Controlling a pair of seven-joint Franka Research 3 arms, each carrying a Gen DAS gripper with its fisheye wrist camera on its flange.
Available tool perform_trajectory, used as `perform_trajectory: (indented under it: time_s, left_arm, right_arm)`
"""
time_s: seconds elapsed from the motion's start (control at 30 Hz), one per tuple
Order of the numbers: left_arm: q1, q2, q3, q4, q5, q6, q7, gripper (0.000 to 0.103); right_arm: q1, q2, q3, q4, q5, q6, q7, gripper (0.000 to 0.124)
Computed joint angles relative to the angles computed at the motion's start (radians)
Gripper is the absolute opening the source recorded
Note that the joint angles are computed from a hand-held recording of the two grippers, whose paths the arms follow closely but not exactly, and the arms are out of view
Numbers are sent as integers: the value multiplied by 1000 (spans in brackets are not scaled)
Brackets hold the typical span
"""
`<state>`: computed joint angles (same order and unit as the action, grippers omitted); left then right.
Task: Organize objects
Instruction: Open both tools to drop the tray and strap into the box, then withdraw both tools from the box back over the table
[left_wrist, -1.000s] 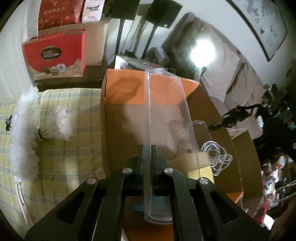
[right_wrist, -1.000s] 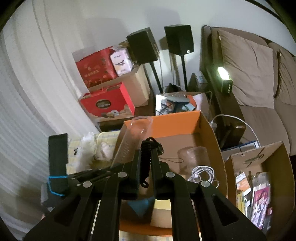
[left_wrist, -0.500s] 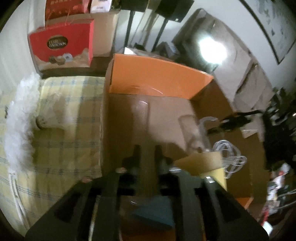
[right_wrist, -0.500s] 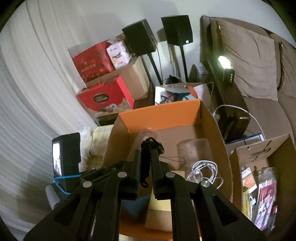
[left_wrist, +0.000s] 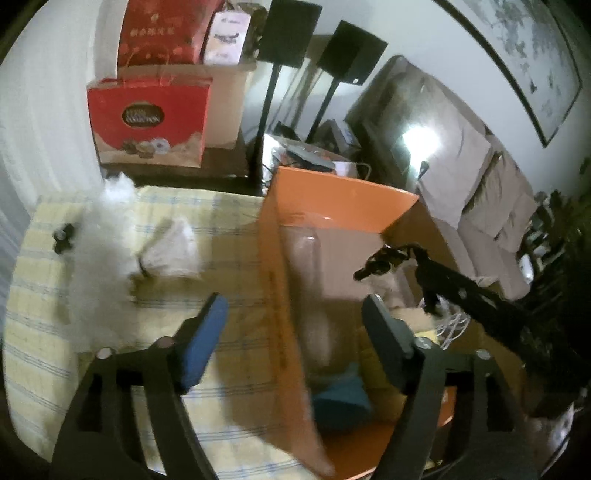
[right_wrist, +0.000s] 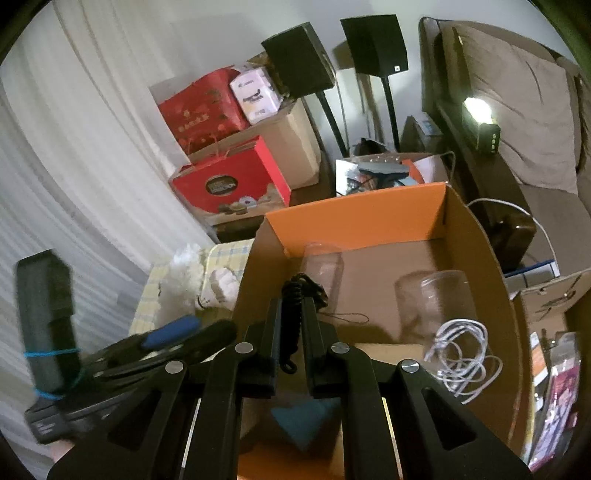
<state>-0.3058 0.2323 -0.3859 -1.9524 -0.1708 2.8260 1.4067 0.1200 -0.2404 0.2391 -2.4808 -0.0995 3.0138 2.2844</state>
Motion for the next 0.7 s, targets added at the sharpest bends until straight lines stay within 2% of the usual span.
perform_trajectory:
  time_s: [0.1,0.23,0.43,0.53,0.63,0.67,0.7]
  left_arm:
    - [8,-15,12,-23,8,-5,-1,77]
    - [34,-40,20,-61,-16,-5,25,79]
    - [41,-77,47,-114,-6,18,34,80]
    - [48,-98,55,-149,-11,44,46,86]
    - [42,-110,74,-172,32,55,26,89]
    - [42,-114,77,-177,42,54,24,89]
    - [40,-115,83,-181,59,56,13,89]
  right_arm:
    - [1,49,-1,28,-5,8,11,9]
    - [-9,114,0,73,-86,-2,82,9]
    - [64,207,-56,145,-126,-100,95,13]
    - [107,219,-88,147,-114,-130,83,13]
    - [137,201,-114,136,-118,-146,85,21]
    - [139,187,-117,129,-146,-148,108,28]
    - [138,181,-116,131,-171,-155,131,29]
